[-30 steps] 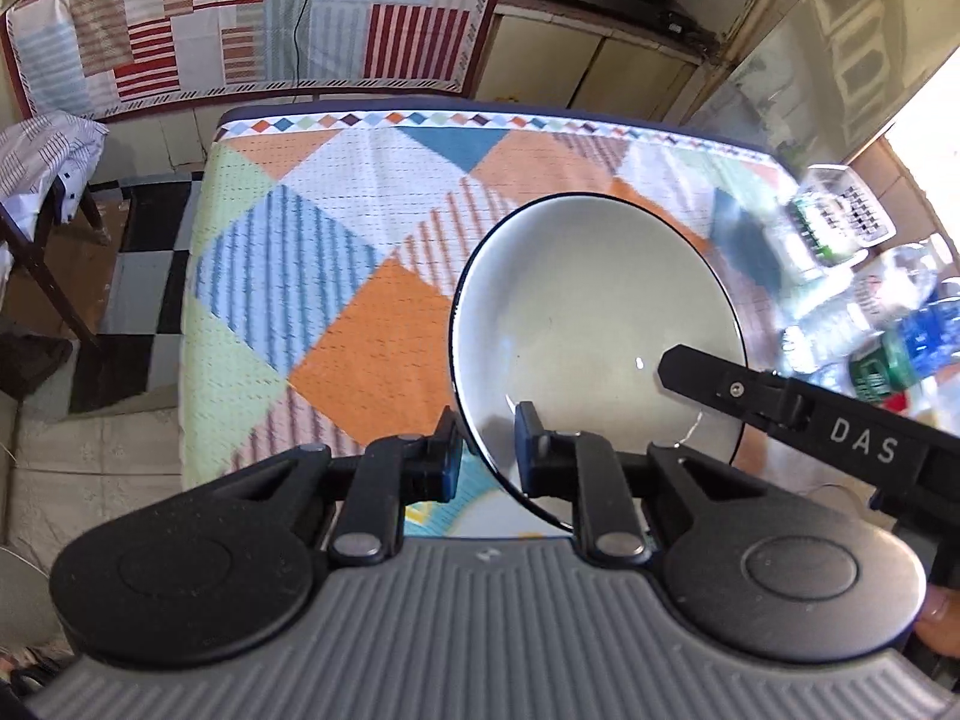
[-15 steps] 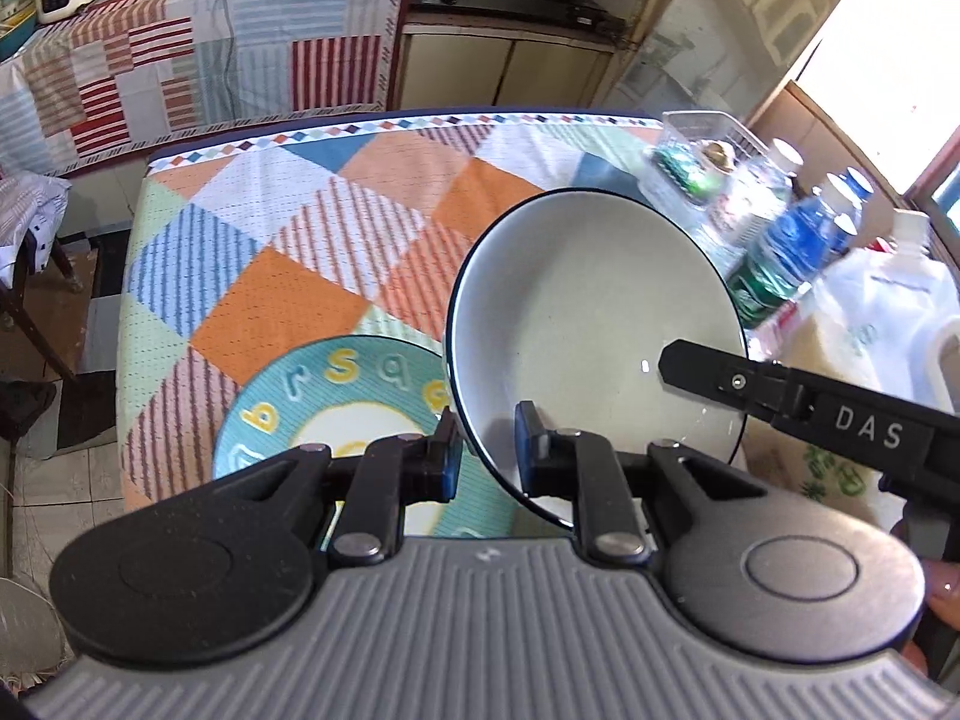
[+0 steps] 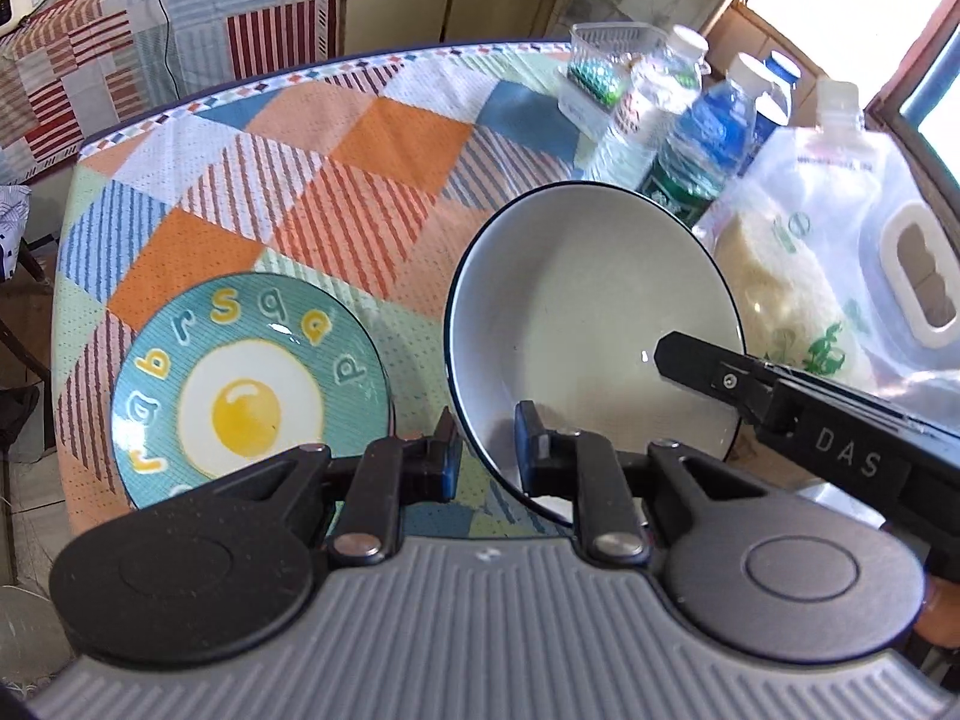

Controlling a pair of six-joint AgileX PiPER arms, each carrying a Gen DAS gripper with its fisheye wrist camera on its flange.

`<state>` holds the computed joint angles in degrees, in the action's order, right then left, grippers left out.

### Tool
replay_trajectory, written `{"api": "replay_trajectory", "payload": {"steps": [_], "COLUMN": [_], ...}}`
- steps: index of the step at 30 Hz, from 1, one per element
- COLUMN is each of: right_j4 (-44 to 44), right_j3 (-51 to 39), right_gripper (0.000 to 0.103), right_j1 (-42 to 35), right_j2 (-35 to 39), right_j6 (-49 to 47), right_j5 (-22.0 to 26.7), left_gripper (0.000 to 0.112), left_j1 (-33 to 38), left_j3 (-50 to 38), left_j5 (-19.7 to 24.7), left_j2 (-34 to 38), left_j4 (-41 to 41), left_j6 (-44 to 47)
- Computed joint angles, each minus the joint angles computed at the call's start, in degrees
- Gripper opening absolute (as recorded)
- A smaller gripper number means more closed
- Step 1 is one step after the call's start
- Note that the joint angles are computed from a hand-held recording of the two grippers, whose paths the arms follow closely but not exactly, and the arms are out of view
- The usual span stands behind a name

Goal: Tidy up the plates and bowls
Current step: 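Lift the small white bowl and carry it toward the nested bowls, then lower the small white bowl into the nested bowls and open both grippers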

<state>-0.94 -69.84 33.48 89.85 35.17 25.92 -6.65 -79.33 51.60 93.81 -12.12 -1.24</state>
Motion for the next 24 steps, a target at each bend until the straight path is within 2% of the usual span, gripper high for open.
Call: {"api": "replay_trajectory", "payload": {"steps": [5, 8, 10, 15, 18, 22, 24], "right_j4": [-1.46, -8.05, -15.61, -29.06, -34.6, -33.41, -38.49], "right_j3": [7.24, 10.42, 11.0, 10.36, 9.32, 9.18, 8.52], "right_gripper": [0.015, 0.015, 0.015, 0.015, 0.015, 0.015, 0.015], "right_j1": [-0.92, -0.19, 0.85, 2.61, 4.08, 3.24, 4.69], "right_j2": [-1.79, -2.14, -1.75, -0.22, 0.86, 1.55, 2.23], "right_j6": [0.52, 6.22, 12.49, 22.79, 25.92, 22.83, 25.27], "right_j5": [-6.23, -8.97, -9.51, -7.99, -5.42, -5.61, -3.64], "left_gripper": [0.017, 0.017, 0.018, 0.023, 0.024, 0.027, 0.029], "left_j1": [-2.55, -3.68, -4.1, -6.41, -8.4, -8.29, -8.86], "left_j3": [-0.65, -1.09, -1.53, -4.26, -3.8, -6.31, -7.32], "left_j5": [0.77, 1.0, 1.33, 3.01, 1.69, 4.78, 5.92], "left_j2": [2.3, 3.65, 4.5, 7.6, 7.9, 10.19, 11.11], "left_j4": [1.98, 2.95, 3.2, 6.5, 9.91, 8.62, 9.26], "left_j6": [-2.05, -2.99, -3.32, -6.27, -9.45, -9.21, -9.1]}}
